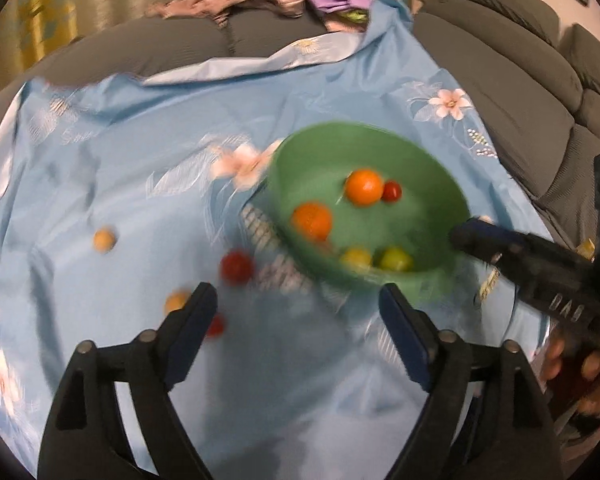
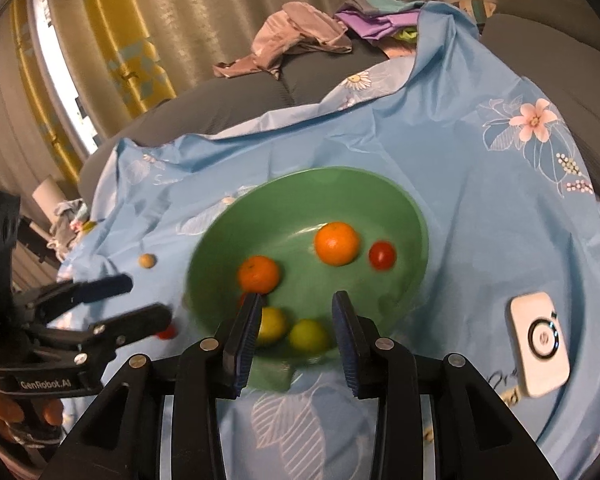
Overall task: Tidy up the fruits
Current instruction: 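Carry both tomatoes over the green bowl and open both tools to drop them, then move both open tools back toward the remaining cherry tomatoes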
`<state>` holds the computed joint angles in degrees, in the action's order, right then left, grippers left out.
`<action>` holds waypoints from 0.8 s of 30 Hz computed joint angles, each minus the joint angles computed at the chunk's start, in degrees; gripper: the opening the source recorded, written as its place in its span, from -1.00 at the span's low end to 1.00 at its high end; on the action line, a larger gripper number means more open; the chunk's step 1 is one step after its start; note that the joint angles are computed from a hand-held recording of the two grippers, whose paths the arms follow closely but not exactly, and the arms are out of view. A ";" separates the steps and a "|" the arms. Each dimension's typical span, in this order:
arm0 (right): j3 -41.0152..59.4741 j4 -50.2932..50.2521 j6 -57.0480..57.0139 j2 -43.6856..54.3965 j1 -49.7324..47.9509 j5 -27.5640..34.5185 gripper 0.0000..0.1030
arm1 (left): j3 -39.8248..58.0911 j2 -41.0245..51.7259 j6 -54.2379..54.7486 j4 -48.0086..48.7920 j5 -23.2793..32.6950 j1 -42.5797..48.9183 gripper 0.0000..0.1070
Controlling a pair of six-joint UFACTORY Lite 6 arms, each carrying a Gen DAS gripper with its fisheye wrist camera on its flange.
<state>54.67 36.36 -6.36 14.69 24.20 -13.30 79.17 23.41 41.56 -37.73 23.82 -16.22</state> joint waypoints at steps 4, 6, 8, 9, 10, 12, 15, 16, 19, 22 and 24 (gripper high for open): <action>-2.52 2.29 -0.75 -2.43 4.11 -0.16 -0.27 | -14.11 -9.29 5.98 -6.34 0.58 6.00 0.61; -3.08 6.29 -3.84 -2.97 6.95 -0.40 -0.27 | -18.99 -12.87 9.17 -9.80 2.26 9.30 0.61; -2.89 10.81 -7.58 -2.99 9.44 -0.41 -0.27 | -24.54 -17.49 13.30 -13.63 4.12 13.45 0.61; -2.51 13.61 -10.08 -2.89 10.80 -0.32 -0.27 | -26.84 -19.69 14.80 -14.88 4.56 15.06 0.61; -2.03 16.63 -12.91 -2.77 12.15 -0.29 -0.27 | -28.21 -21.14 15.51 -15.69 5.01 15.96 0.62; -1.52 22.51 -18.61 -2.99 14.89 -0.97 -0.27 | -31.66 -24.97 18.40 -18.94 7.57 19.44 0.63; -0.99 27.18 -23.36 -3.47 18.81 -2.30 -0.27 | -36.69 -31.02 21.61 -22.01 10.68 24.58 0.66; -0.79 27.78 -24.05 -3.45 19.81 -2.56 -0.27 | -39.01 -34.09 22.40 -22.55 11.47 26.46 0.67; 0.26 31.74 -28.82 -3.08 22.80 -2.67 -0.27 | -45.34 -42.30 27.09 -26.12 15.65 32.70 0.79; 1.36 36.95 -34.80 -2.71 25.10 -3.16 -0.27 | -49.78 -47.24 31.91 -28.74 21.11 39.41 0.86; 1.70 38.79 -36.78 -2.69 26.42 -3.62 -0.27 | -51.42 -48.91 32.29 -28.33 22.08 41.42 0.86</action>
<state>56.37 75.15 -43.13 12.00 50.61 -16.93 27.76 -25.49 73.85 -66.06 45.90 25.19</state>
